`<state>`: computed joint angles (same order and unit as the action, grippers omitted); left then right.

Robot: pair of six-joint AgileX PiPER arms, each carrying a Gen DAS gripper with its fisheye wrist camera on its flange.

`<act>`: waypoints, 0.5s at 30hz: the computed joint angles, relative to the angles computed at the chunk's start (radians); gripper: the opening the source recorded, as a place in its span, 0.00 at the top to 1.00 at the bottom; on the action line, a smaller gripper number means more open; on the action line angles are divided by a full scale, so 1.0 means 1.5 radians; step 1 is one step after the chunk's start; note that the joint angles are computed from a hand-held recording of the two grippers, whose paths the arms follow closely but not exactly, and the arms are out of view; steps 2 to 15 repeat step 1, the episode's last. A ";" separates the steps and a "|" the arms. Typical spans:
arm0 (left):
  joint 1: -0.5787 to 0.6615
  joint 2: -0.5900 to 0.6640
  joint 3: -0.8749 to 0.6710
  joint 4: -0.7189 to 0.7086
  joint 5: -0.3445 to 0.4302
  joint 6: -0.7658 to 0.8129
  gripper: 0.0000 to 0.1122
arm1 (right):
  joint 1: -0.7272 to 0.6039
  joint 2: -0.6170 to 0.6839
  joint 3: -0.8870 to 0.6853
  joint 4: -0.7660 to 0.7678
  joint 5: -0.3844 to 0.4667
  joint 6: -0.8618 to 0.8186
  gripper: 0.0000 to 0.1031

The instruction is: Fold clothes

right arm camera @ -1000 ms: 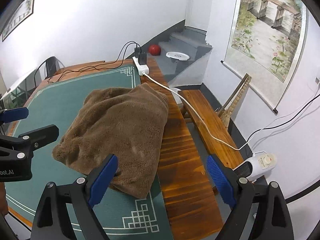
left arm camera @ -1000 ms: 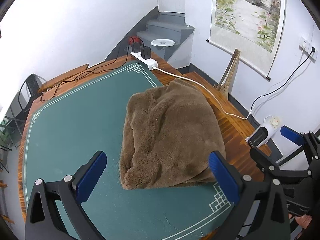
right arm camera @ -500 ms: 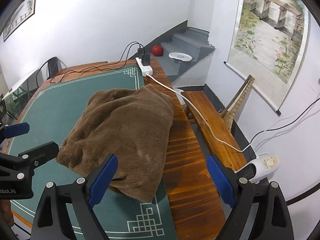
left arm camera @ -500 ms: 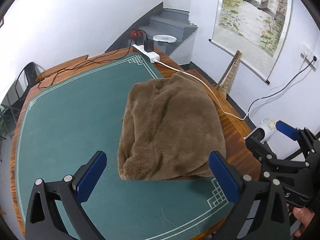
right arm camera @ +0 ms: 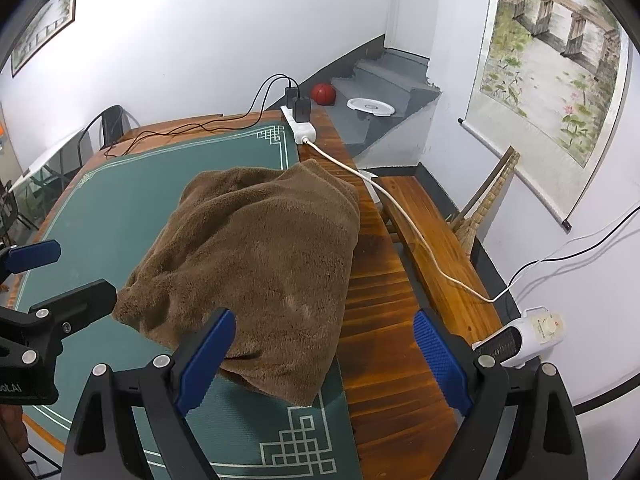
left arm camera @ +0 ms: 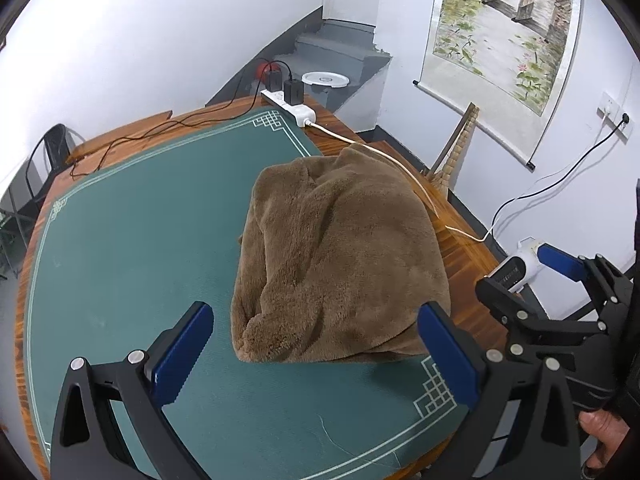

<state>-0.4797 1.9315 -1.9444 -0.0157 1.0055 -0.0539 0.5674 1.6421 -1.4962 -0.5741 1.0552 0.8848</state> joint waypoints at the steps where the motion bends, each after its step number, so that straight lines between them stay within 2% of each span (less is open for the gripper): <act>1: -0.001 0.000 0.000 0.002 -0.001 0.000 0.09 | -0.001 0.000 0.001 0.000 0.000 0.001 0.10; 15: -0.001 0.000 0.000 0.002 -0.001 0.000 0.09 | -0.001 0.000 0.001 0.000 0.000 0.001 0.10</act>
